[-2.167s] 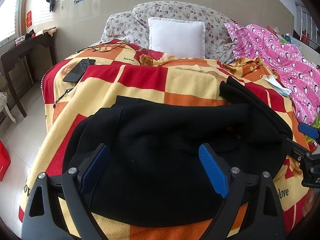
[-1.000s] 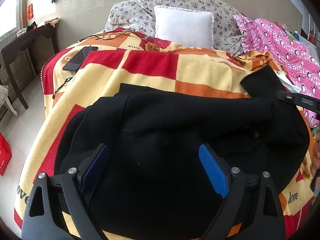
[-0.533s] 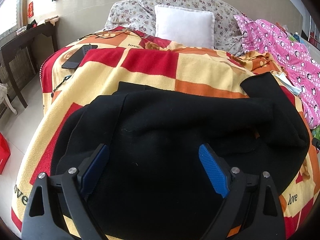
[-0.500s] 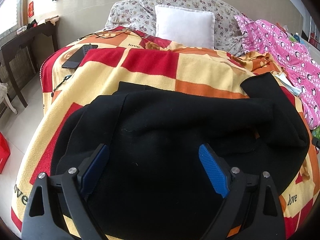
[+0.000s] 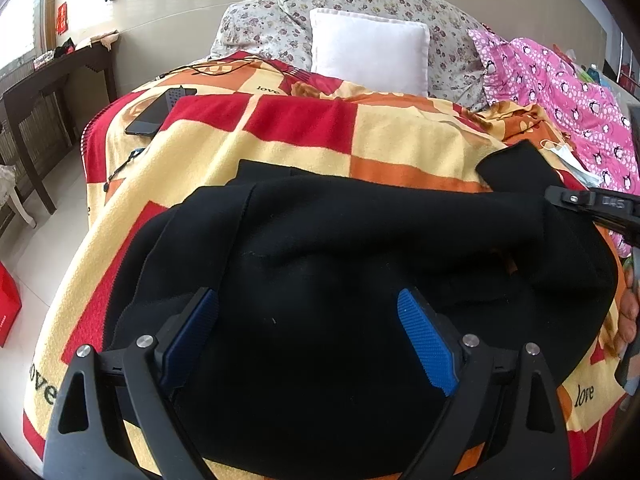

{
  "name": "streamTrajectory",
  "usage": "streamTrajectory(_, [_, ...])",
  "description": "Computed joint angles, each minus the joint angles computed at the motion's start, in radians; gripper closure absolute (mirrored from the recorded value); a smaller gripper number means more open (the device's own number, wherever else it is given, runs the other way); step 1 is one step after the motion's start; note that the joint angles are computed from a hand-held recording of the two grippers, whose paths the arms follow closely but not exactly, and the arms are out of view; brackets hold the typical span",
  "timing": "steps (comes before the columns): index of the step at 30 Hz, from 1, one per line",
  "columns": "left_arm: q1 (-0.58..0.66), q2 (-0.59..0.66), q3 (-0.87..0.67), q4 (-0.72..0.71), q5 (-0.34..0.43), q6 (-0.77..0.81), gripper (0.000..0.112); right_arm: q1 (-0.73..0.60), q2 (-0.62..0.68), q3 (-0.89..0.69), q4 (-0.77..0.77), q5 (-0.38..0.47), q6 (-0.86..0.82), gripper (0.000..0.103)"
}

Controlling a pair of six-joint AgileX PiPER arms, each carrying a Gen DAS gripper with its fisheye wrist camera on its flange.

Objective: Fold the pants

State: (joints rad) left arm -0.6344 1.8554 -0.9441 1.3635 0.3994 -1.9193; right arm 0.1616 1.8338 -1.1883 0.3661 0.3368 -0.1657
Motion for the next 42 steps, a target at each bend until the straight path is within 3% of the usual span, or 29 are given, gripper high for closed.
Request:
streamTrajectory(2, [0.008, -0.002, 0.007, 0.010, -0.012, -0.012, 0.020, -0.060, -0.067, 0.078, 0.184, -0.006, -0.181, 0.095])
streamTrajectory(4, [0.012, -0.005, 0.010, 0.013, -0.013, -0.017, 0.020, -0.117, -0.201, 0.223, 0.243, -0.052, -0.249, 0.095])
streamTrajectory(7, [0.025, -0.016, 0.022, 0.041, -0.029, -0.051, 0.020, -0.239, -0.429, 0.442, 0.063, -0.104, -0.057, 0.091])
streamTrajectory(8, [0.029, -0.017, 0.022, 0.039, -0.037, -0.050, 0.020, -0.283, -0.467, 0.486, -0.037, -0.102, 0.032, 0.085])
streamTrajectory(10, [0.032, -0.024, 0.026, 0.054, -0.041, -0.060, 0.020, -0.355, -0.489, 0.521, -0.237, -0.038, 0.171, 0.060])
streamTrajectory(12, [0.031, -0.030, 0.028, 0.055, -0.033, -0.063, 0.020, -0.379, -0.539, 0.546, -0.359, 0.016, 0.277, 0.059])
streamTrajectory(14, [0.037, -0.029, 0.023, 0.041, -0.035, -0.047, 0.020, -0.348, -0.613, 0.568, -0.322, 0.022, 0.247, 0.053])
streamTrajectory(16, [0.037, -0.024, 0.014, 0.017, -0.026, -0.018, 0.020, -0.250, -0.662, 0.560, -0.226, 0.038, 0.131, 0.030])
streamTrajectory(17, [0.039, -0.022, 0.012, 0.010, -0.025, -0.009, 0.020, -0.201, -0.657, 0.547, -0.182, 0.046, 0.073, 0.027])
streamTrajectory(19, [0.043, -0.020, 0.008, 0.004, -0.021, 0.001, 0.020, -0.062, -0.592, 0.504, -0.137, 0.042, 0.008, 0.026])
streamTrajectory(23, [0.052, -0.013, -0.004, -0.021, -0.021, 0.033, 0.020, 0.119, -0.353, 0.401, -0.405, -0.074, 0.160, 0.028])
streamTrajectory(24, [0.056, -0.013, -0.007, -0.027, -0.024, 0.044, 0.020, 0.131, -0.302, 0.367, -0.422, -0.068, 0.155, 0.047])
streamTrajectory(25, [0.061, -0.013, -0.012, -0.035, -0.026, 0.057, 0.020, 0.141, -0.245, 0.325, -0.398, -0.045, 0.116, 0.094])
streamTrajectory(27, [0.073, -0.013, -0.019, -0.051, -0.033, 0.085, 0.020, 0.125, -0.194, 0.259, -0.311, 0.004, 0.021, 0.099])
streamTrajectory(29, [0.086, -0.018, -0.024, -0.051, -0.037, 0.089, 0.020, 0.107, -0.174, 0.178, -0.383, 0.015, 0.070, 0.099])
streamTrajectory(32, [0.104, -0.027, -0.026, -0.062, -0.042, 0.096, 0.020, 0.131, -0.125, 0.075, -0.680, -0.015, 0.306, 0.099])
streamTrajectory(36, [0.123, -0.057, 0.004, -0.017, -0.037, 0.035, 0.020, 0.216, 0.116, -0.269, -1.080, 0.115, 0.590, 0.099])
streamTrajectory(38, [0.129, -0.065, 0.017, -0.021, -0.028, 0.043, 0.020, 0.242, 0.240, -0.394, -1.197, 0.165, 0.695, 0.097])
streamTrajectory(39, [0.135, -0.070, 0.028, -0.023, -0.026, 0.047, 0.020, 0.245, 0.268, -0.419, -1.195, 0.177, 0.692, 0.088])
streamTrajectory(40, [0.140, -0.073, 0.038, -0.026, -0.026, 0.049, 0.020, 0.247, 0.302, -0.452, -1.186, 0.196, 0.678, 0.065])
streamTrajectory(42, [0.156, -0.086, 0.067, -0.019, -0.035, 0.037, 0.020, 0.252, 0.304, -0.428, -1.249, 0.208, 0.755, 0.039])
